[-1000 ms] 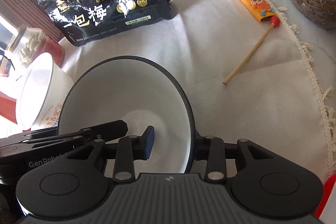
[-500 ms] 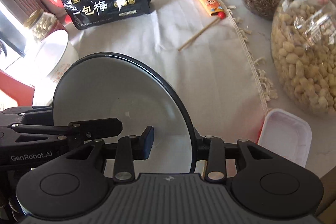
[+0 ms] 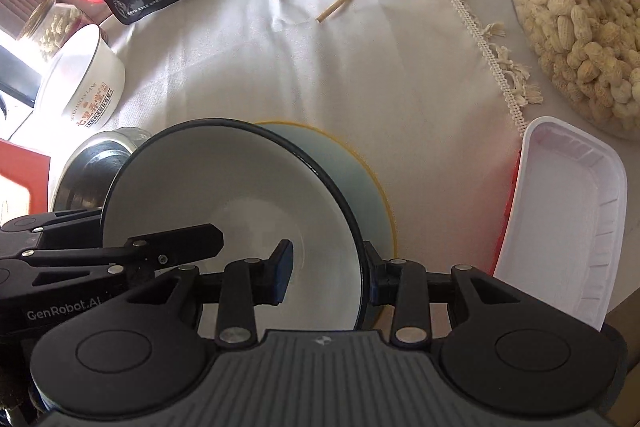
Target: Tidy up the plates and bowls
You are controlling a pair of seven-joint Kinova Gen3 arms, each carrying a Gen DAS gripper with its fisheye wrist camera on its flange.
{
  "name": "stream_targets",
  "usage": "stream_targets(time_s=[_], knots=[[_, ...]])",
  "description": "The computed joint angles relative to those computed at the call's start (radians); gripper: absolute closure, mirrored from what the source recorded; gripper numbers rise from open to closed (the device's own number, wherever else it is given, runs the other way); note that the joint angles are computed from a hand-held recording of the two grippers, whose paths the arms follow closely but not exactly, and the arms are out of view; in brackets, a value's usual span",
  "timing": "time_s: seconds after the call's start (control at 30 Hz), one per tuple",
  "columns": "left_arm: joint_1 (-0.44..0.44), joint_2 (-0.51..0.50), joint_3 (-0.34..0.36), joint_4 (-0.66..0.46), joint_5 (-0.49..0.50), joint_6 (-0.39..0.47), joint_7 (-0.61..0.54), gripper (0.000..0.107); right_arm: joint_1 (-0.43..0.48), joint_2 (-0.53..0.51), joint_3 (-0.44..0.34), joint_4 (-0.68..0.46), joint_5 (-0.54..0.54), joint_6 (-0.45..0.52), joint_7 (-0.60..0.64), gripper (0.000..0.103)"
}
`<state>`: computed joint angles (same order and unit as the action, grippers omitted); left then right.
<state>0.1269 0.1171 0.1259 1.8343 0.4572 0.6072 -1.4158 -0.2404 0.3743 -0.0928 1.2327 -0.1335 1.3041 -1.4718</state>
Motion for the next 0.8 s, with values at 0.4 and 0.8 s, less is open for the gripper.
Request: stream_targets(time_s=[0.4,0.8], knots=[[-0.012,-0.018,-0.008,-0.006,0.005,0.027,-0.047,0.076,0.021,-0.026,0.000,0.019,-0.018,-0.034,0.027,0.068],[-0.027,-0.044,-0.020,0.004,0.032,0.033,-0.103,0.082,0.033,-0.063,-0.001,0.054,-0.026,-0.086,0.059,0.068]])
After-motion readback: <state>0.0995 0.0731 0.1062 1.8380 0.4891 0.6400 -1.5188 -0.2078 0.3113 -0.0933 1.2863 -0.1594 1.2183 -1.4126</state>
